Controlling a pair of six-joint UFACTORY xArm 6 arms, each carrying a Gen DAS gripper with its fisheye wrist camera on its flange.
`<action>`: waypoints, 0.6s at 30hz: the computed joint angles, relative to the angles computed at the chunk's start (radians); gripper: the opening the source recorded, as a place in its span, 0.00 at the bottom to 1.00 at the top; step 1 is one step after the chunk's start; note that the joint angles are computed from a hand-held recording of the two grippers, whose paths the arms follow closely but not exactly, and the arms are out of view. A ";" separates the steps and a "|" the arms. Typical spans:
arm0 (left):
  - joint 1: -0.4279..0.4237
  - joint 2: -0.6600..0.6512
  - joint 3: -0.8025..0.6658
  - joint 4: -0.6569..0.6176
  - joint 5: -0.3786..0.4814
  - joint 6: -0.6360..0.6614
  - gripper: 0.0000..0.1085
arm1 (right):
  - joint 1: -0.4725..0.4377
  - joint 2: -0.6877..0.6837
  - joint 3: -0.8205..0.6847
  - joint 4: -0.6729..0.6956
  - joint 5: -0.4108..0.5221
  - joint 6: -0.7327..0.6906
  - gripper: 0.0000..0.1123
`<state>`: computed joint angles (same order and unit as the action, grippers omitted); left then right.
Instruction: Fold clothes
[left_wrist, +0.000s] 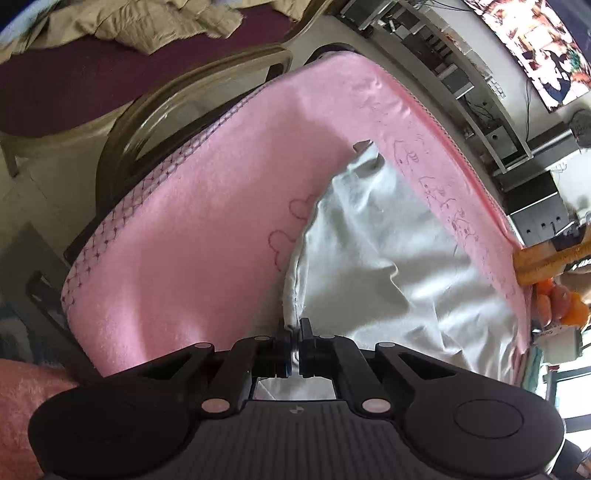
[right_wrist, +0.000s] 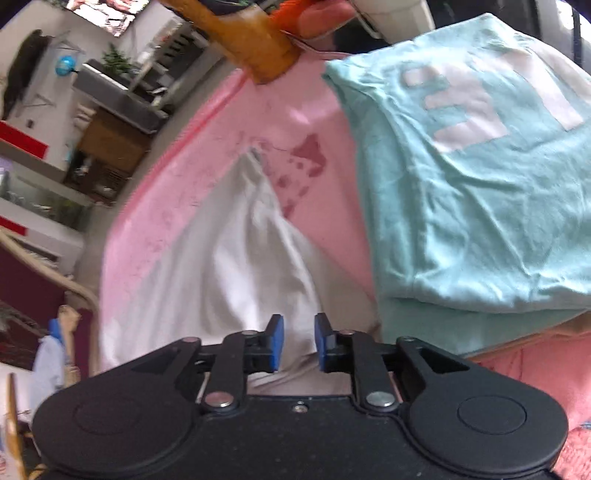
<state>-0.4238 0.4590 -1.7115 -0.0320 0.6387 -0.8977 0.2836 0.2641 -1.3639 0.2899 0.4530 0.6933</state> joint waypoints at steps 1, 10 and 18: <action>0.000 0.004 -0.006 0.005 0.003 -0.001 0.02 | -0.003 0.008 -0.009 -0.033 0.011 0.047 0.18; 0.002 0.013 -0.007 -0.009 0.000 0.010 0.02 | 0.049 0.095 -0.147 -0.272 0.101 0.021 0.18; 0.006 0.008 0.007 -0.034 -0.012 0.014 0.03 | 0.047 0.073 -0.102 -0.110 -0.004 -0.077 0.20</action>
